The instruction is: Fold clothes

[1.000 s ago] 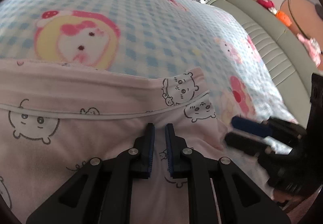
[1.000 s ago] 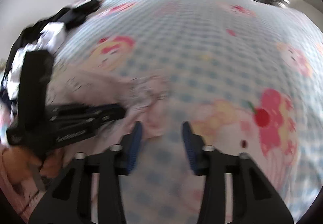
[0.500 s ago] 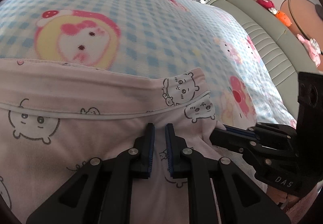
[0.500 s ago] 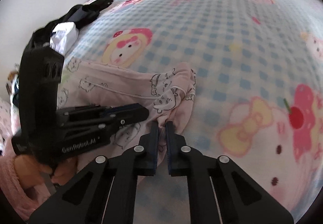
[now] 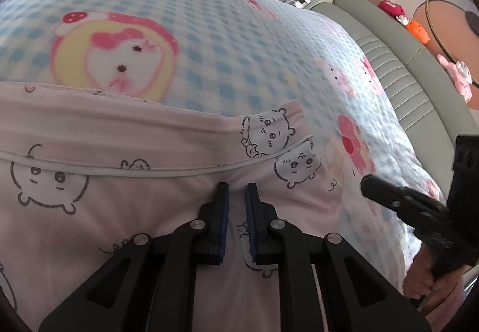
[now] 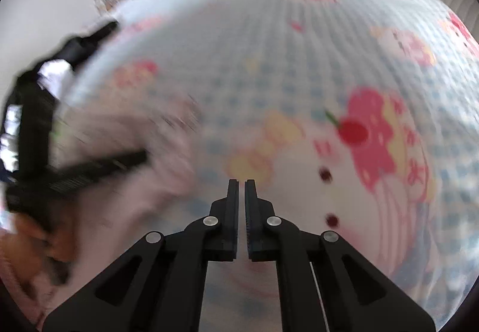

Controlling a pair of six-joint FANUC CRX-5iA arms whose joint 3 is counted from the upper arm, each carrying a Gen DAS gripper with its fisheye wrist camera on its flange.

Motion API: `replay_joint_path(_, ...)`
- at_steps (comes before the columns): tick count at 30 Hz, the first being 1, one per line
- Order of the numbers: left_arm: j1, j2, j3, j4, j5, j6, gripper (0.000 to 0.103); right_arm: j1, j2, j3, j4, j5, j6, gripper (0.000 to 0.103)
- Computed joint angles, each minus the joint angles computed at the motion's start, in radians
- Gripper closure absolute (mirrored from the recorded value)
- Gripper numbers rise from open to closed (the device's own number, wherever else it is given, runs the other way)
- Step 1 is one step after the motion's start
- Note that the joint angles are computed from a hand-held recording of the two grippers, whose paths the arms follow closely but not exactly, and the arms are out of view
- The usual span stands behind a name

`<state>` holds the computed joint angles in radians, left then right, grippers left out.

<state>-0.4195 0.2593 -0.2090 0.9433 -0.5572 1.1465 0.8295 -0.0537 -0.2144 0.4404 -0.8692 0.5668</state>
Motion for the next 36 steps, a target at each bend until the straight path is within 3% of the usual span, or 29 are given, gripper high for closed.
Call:
replay_joint_path(1, 0.007, 0.006, 0.013, 0.010, -0.030, 0.009, 0.085, -0.002, 0.008, 0.022, -0.031, 0.014, 0.037, 0.095)
replay_joint_path(3, 0.029, 0.010, 0.055, 0.002, -0.105, 0.016, 0.066, -0.004, 0.057, 0.090, -0.093, 0.003, 0.117, 0.089)
replay_joint_path(5, 0.045, -0.024, 0.075, -0.097, -0.094, 0.085, 0.057, -0.005, 0.121, 0.140, -0.119, -0.036, 0.159, 0.089)
replay_joint_path(7, 0.080, -0.066, 0.081, -0.195, -0.110, 0.163, 0.057, -0.013, 0.179, 0.183, -0.137, -0.083, 0.171, 0.090)
replay_joint_path(10, 0.152, -0.124, 0.063, -0.333, -0.133, 0.232, 0.057, -0.024, 0.158, 0.148, -0.080, -0.092, 0.048, 0.088)
replay_joint_path(12, 0.201, -0.159, 0.066, -0.474, -0.150, 0.351, 0.060, -0.029, 0.134, 0.131, -0.025, -0.105, -0.015, 0.087)
replay_joint_path(14, 0.245, -0.209, 0.019, -0.482, -0.126, 0.409, 0.060, -0.038, 0.128, 0.146, -0.028, -0.083, -0.003, 0.081)
replay_joint_path(16, 0.256, -0.235, -0.008, -0.458, -0.106, 0.386, 0.058, -0.041, 0.155, 0.197, -0.051, -0.096, 0.057, 0.061)
replay_joint_path(19, 0.224, -0.182, 0.102, -0.650, -0.211, 0.462, 0.058, -0.035, 0.266, 0.334, -0.118, -0.192, 0.218, 0.058)
replay_joint_path(21, 0.196, -0.132, 0.209, -0.873, -0.298, 0.571, 0.058, -0.040, 0.303, 0.351, -0.110, -0.221, 0.216, 0.058)
replay_joint_path(22, 0.194, -0.129, 0.224, -0.922, -0.303, 0.605, 0.057, -0.043, 0.319, 0.357, -0.104, -0.234, 0.212, 0.058)
replay_joint_path(24, 0.222, -0.153, 0.198, -0.901, -0.267, 0.644, 0.058, -0.050, 0.301, 0.329, -0.079, -0.213, 0.150, 0.058)
replay_joint_path(26, 0.209, -0.191, 0.184, -0.940, -0.248, 0.707, 0.061, -0.009, 0.283, 0.288, 0.063, -0.237, 0.035, 0.058)
replay_joint_path(28, 0.202, -0.248, 0.121, -0.850, -0.227, 0.614, 0.059, 0.039, 0.257, 0.245, 0.186, -0.247, -0.049, 0.058)
replay_joint_path(31, 0.204, -0.330, 0.008, -0.669, -0.241, 0.421, 0.059, 0.102, 0.198, 0.218, 0.156, -0.207, -0.083, 0.058)
replay_joint_path(36, 0.144, -0.452, -0.117, -0.550, -0.281, 0.242, 0.059, 0.222, 0.125, 0.169, 0.020, -0.168, -0.166, 0.058)
